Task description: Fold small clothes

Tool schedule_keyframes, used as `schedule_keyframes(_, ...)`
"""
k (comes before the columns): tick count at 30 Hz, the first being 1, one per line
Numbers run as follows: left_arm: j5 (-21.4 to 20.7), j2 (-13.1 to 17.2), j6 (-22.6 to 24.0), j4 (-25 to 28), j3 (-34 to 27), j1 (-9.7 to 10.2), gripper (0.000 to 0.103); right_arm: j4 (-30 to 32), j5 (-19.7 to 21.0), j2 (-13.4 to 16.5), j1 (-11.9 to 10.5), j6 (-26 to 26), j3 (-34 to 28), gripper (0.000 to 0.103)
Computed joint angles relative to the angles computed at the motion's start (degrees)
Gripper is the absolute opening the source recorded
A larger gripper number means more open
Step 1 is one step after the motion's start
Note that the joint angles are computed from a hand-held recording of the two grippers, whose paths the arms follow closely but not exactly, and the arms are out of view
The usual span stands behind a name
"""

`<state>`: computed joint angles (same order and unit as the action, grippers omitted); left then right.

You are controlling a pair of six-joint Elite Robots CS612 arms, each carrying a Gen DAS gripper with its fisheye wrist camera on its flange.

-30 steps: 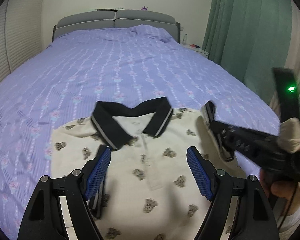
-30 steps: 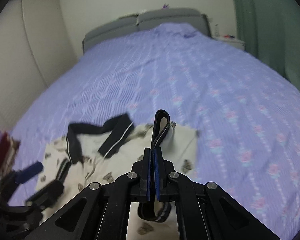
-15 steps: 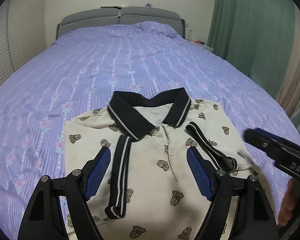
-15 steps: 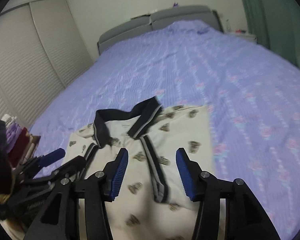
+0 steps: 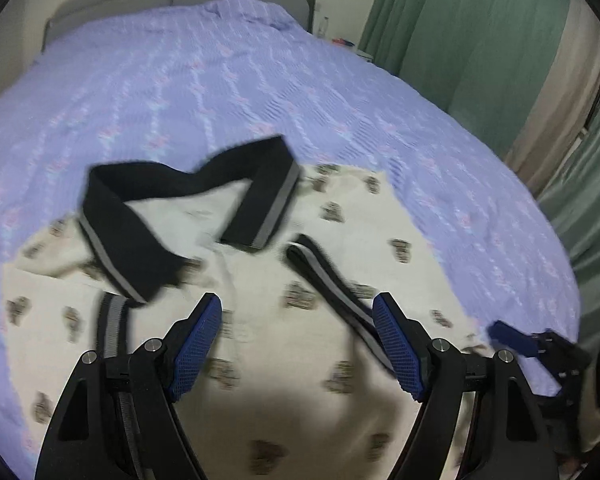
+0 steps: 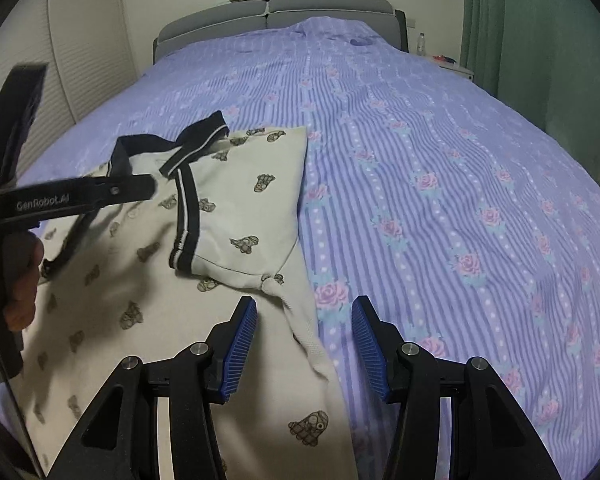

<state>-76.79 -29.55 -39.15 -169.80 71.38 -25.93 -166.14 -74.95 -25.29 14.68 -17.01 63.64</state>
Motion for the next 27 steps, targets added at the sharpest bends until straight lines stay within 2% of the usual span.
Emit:
schedule_keyframes(4,-1.06,1.27,1.68,1.24,-2.40,-0.81,0.078,-0.33,-0.16,0.78,0.02,1.34,-0.94,0.051)
schedule_keyframes(9,1.64,1.74,2.55,5.87,-3.29,-1.92,0.078,-1.46,-0.39,1.04,-0.27,3.20,-1.05,0.051)
schedule_keyframes(17,6.13,1.50,4.26,8.57,-2.78,-3.15,0.078,-0.82,-2.16,1.45,-0.79,5.70,-1.39,0.051)
schedule_keyframes(21,10.14,-1.61,3.20,7.87,1.34,-4.26,0.077,-1.58,-3.35,-0.20,-0.74,5.13,0.87,0.051)
schedule_keyframes(24,14.33,-5.61,2.37,5.29,7.56,-5.78,0.077,-4.06,-6.09,-2.34,-0.52,2.79,3.94,0.051)
schedule_keyframes(27,16.10,-9.86,0.86,3.81,13.86,-6.95,0.078,-5.90,-6.04,-5.78,-0.98,2.43,8.42,0.052)
